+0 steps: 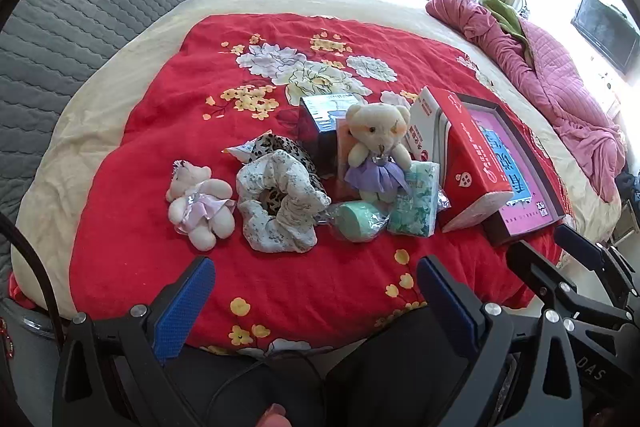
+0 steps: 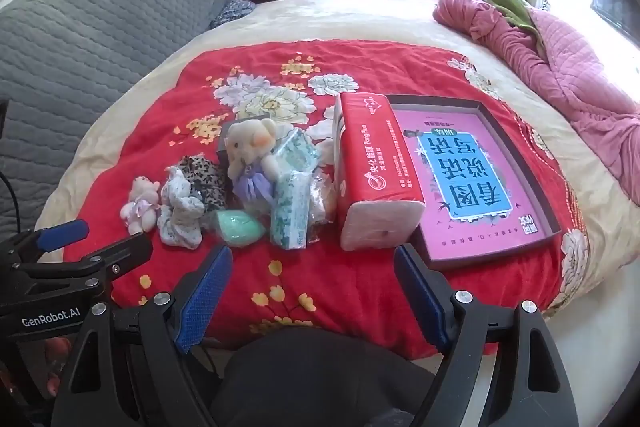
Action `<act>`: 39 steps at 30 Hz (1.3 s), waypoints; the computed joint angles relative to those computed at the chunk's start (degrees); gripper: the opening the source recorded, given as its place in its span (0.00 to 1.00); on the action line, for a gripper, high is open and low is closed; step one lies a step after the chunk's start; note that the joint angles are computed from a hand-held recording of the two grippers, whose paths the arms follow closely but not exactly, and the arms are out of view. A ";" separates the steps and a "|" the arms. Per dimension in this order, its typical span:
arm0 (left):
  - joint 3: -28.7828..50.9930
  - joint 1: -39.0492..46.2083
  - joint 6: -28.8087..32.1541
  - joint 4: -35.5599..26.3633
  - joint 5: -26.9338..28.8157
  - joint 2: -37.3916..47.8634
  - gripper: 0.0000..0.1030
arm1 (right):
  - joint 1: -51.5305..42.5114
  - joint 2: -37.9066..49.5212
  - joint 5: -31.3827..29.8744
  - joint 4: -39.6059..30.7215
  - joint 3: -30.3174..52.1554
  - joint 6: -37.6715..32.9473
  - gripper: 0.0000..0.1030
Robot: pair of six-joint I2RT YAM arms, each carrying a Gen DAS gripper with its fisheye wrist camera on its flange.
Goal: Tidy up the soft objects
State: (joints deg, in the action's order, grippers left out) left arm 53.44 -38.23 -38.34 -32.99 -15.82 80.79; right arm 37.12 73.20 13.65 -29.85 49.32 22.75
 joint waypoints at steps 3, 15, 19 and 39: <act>-0.03 -0.01 0.01 0.02 0.07 0.05 0.98 | -0.12 0.05 -0.08 -0.07 -0.03 0.13 0.81; 0.01 -0.12 0.02 0.25 -0.14 0.09 0.98 | -0.11 0.61 0.73 -0.35 0.35 0.34 0.81; 0.44 -0.12 0.42 0.10 0.06 0.22 0.98 | -0.06 0.71 0.94 -0.52 0.57 0.36 0.81; 0.03 -0.10 0.53 0.38 0.36 -0.13 0.98 | 0.20 0.93 1.41 -0.93 0.83 0.63 0.81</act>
State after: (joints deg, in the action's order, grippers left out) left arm 53.47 -38.33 -37.81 -32.61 -15.46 80.66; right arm 37.32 74.13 15.05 -30.77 50.15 23.38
